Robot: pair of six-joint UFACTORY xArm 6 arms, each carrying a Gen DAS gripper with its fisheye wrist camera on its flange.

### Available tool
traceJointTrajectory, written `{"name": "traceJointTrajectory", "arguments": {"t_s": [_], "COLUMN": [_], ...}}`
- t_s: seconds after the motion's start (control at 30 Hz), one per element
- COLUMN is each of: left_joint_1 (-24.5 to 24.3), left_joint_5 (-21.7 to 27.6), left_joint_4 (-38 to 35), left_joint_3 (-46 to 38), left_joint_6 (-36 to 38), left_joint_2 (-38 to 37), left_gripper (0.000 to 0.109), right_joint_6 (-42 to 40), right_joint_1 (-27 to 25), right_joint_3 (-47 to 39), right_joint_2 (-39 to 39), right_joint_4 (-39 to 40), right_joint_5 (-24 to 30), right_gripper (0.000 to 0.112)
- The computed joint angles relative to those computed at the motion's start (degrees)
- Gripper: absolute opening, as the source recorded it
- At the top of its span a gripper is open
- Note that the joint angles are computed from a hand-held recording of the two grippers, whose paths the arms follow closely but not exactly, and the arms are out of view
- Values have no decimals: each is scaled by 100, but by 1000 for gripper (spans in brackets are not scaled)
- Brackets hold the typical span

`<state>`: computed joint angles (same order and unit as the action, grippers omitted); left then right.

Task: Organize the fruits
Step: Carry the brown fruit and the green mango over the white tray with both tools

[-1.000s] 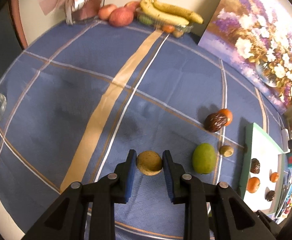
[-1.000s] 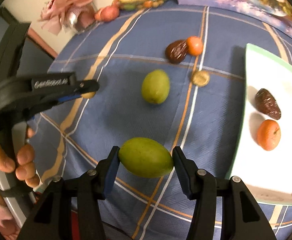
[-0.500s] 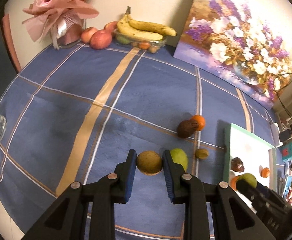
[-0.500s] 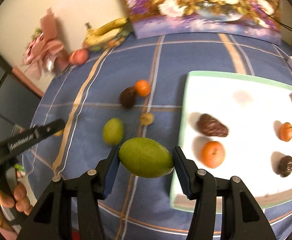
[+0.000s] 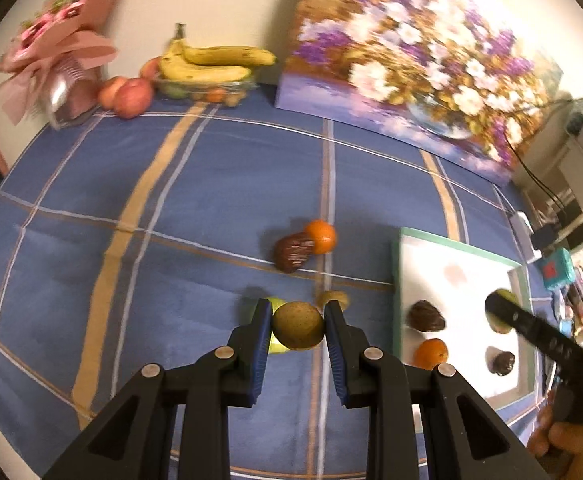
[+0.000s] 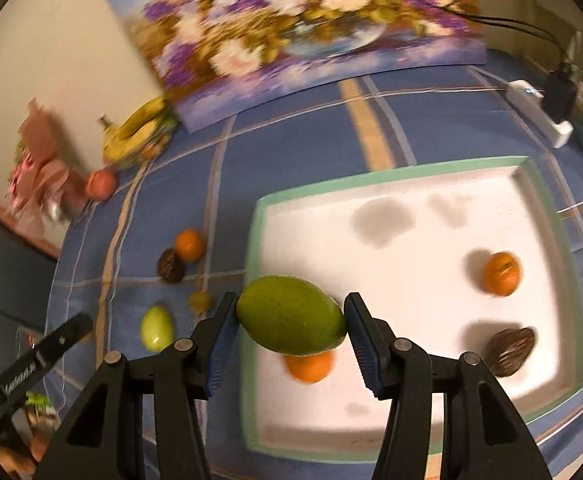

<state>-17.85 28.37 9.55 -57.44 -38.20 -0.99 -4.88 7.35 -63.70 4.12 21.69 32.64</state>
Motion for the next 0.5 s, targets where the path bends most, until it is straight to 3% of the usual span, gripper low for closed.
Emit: {"name": "traceJointTrajectory", "arguments": {"t_s": [0.5], "left_joint_1": [-688], "left_joint_5": [795], "left_joint_4": [-719], "left_joint_3": [-2416], "left_joint_6": [1088], "left_joint_2": [1855], "left_gripper": [28], "right_joint_6": [747], "right_joint_1": [-591], "right_joint_3": [-828], "right_joint_2": [523], "right_joint_4": [-1240], "right_joint_5": [88], "right_gripper": [55]}}
